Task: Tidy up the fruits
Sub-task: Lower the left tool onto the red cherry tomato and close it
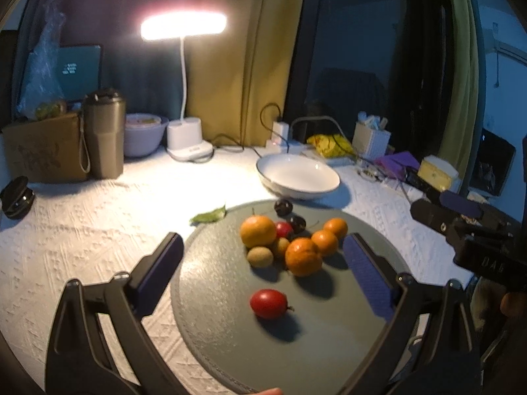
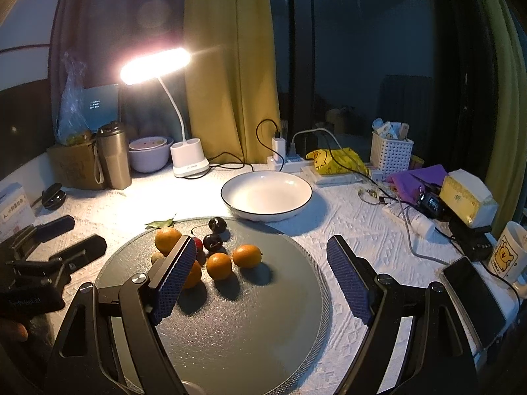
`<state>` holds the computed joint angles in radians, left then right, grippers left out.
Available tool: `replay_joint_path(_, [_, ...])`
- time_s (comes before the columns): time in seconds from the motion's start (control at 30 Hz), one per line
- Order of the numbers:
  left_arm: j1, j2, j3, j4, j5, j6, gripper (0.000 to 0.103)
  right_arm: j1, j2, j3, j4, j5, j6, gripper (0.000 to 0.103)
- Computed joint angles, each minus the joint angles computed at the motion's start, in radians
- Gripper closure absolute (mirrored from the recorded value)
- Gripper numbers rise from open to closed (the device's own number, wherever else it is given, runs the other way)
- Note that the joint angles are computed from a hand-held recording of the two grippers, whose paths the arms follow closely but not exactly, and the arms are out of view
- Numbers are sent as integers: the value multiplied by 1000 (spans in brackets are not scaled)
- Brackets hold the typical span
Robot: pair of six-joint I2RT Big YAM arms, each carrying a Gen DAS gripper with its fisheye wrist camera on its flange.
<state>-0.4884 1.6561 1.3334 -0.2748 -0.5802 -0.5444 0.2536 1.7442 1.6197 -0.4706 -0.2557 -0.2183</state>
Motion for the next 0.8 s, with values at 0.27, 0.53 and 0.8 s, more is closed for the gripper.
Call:
replay_joint_path(0.27, [19,63,58,-96,101,-28,5,-2,50,42,-48,-4,-6,18])
replay_joint_path(0.53, [47,129,122,-217,213,-69,40,-4,95,87,-93,-14,-12,18])
replay_joint_path(0.8, [55,134,120,-227,260,-64,67,14,132,129,-152,-40,-28,18])
